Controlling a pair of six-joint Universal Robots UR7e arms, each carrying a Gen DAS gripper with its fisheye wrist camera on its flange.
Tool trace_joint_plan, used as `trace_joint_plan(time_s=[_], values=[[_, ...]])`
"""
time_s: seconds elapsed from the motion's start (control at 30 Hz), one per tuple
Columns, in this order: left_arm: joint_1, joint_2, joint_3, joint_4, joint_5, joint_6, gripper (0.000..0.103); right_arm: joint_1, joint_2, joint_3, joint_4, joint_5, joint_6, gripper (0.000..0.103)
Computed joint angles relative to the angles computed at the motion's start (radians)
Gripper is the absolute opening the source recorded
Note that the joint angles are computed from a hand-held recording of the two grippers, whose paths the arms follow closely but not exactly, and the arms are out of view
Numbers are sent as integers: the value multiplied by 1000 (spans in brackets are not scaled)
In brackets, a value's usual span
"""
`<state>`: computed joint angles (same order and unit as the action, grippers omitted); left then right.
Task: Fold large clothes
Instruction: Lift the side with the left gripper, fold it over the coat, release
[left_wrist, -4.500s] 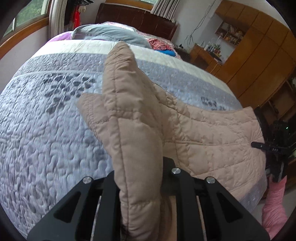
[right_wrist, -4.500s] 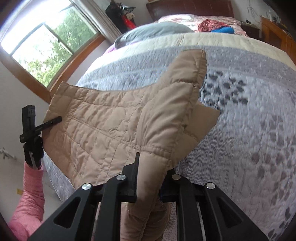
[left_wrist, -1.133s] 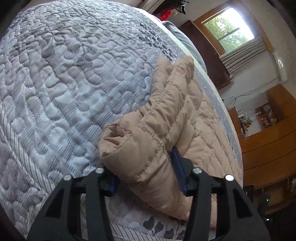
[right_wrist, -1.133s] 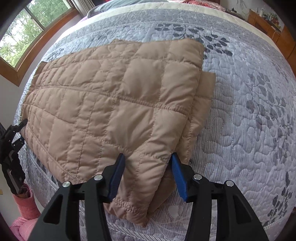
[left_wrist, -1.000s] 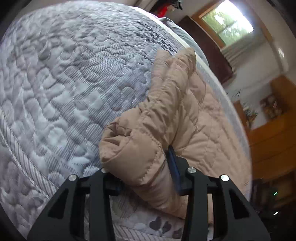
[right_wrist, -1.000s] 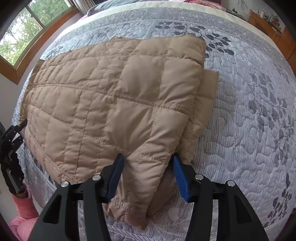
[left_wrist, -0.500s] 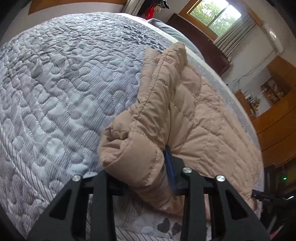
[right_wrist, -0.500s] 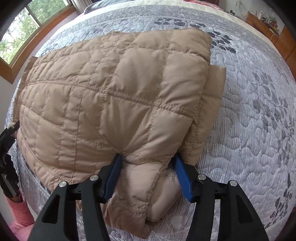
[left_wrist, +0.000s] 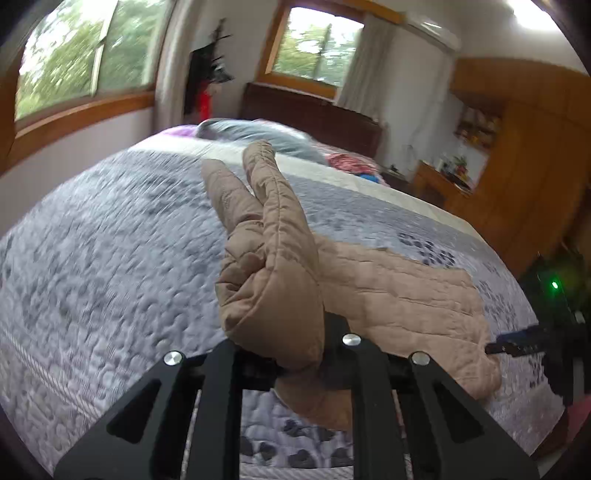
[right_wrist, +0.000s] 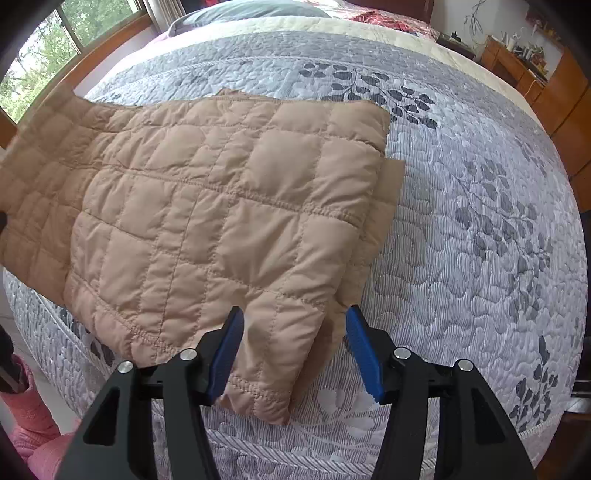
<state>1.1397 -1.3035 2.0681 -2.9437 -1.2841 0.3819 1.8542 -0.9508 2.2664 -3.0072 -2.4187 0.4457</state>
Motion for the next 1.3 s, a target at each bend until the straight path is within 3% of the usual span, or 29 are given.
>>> trace_joint_plan(time_s=[0.27,0.4,0.57,0.8,1.1,1.27,1.3], values=[[-116,24,48,24,-59,91,14,14,-42,15,37,-20,30,57],[-132,78,35,70,-81,109,14,19,-53,14,54,-31,45,57],[-118,173,-36,245,-106,73,14,9,-60,18,65,-18,57,57],[-59,280,-109,357,-123,92,15,-5,-57,16,74,-9,63,57],[-49,304,-47,232,-108,151,17,-3,-40,-18,101,-3,71,57],[-46,279,-64,283,-136,102,18,22,-58,-23,94,-33,78,57],[-46,259,-71,325,-153,92,23,31,-64,-25,93,-40,74,58]])
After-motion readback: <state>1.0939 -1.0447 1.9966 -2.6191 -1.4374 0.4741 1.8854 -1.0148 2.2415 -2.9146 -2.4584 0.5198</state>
